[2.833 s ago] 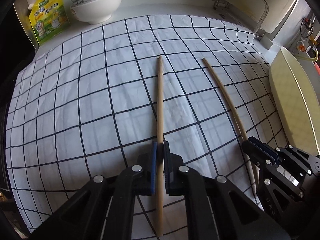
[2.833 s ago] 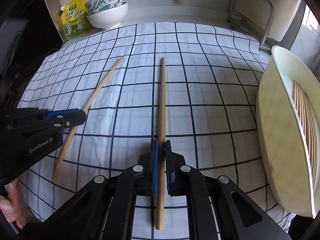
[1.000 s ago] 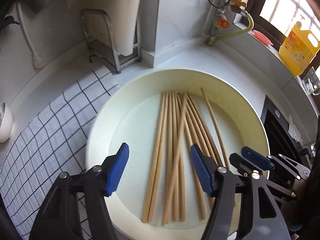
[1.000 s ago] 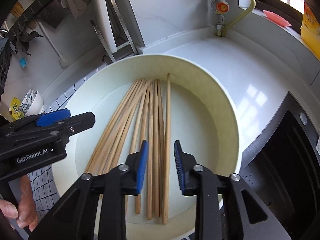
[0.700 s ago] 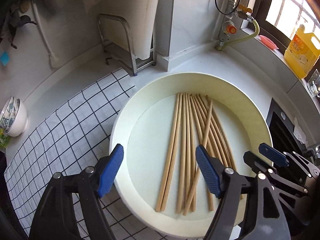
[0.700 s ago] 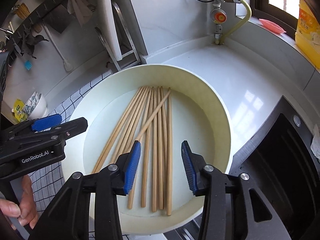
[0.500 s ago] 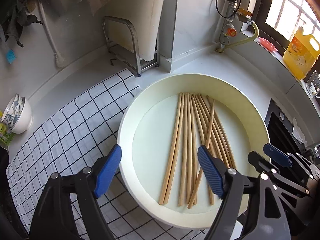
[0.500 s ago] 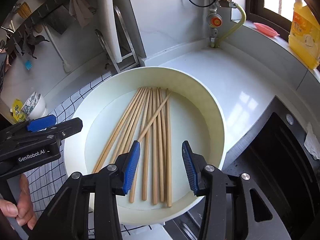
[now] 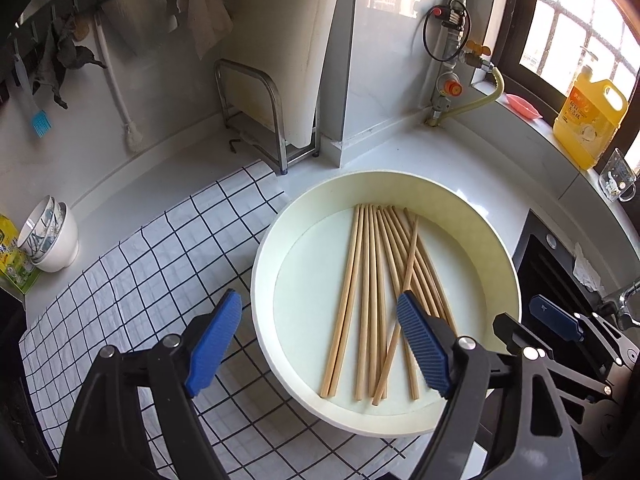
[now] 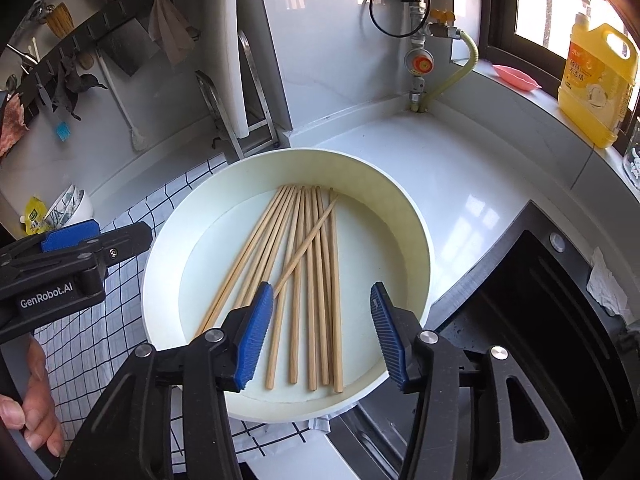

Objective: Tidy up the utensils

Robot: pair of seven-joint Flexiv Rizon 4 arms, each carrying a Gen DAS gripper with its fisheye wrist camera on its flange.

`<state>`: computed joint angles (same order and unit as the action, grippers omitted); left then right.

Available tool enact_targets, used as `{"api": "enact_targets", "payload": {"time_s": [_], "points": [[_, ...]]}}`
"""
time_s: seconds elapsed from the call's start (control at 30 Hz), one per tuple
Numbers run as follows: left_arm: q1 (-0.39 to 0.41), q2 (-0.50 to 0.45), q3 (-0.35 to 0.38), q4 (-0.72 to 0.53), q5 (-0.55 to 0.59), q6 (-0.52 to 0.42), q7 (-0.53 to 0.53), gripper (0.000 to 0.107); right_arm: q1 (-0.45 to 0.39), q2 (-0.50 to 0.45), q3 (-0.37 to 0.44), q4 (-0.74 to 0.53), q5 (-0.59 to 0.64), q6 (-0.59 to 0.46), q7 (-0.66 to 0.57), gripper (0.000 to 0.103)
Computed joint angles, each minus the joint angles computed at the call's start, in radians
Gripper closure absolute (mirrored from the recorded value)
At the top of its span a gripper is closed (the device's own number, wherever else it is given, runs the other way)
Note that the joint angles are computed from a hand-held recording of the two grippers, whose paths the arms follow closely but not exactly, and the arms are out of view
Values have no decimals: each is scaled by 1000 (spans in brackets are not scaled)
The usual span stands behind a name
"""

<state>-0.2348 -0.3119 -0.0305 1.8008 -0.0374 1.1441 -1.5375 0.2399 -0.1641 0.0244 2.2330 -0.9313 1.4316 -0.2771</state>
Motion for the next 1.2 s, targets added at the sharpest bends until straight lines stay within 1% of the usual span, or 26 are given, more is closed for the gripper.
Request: {"api": "enact_targets", "payload": {"time_s": [0.07,0.2,0.27,0.37,0.43,0.5,0.83,0.9,1.0,1.2], "points": [[0,6,1,3,0,3,-1,25,1,7,0,3,-8,-6,6,51],[-1,13,6,8,9,6,-12,18,-1,11,9,2,-1,-17,2,48],[-2,17,11,8,17,4,-20,16,-1,13,8,2,-11,-21,12,48],[0,20,13,8,24,-3,-27,15,-5,15,8,2,-21,-23,28,44],[-1,22,16,8,34,-7,-34,13,-8,16,10,1,-25,-24,33,43],[0,26,18,9,41,-6,-39,13,-9,17,12,0,-29,-29,38,41],[0,40,26,11,76,-13,-62,11,-5,22,28,-5,-16,-61,31,37],[-1,42,28,10,85,-16,-69,11,-5,24,29,-5,-16,-65,35,33],[1,46,28,11,92,-21,-75,11,-6,26,34,-5,-7,-67,32,31],[-1,54,33,8,118,-37,-98,11,-1,30,47,-9,33,-99,10,31]]}}
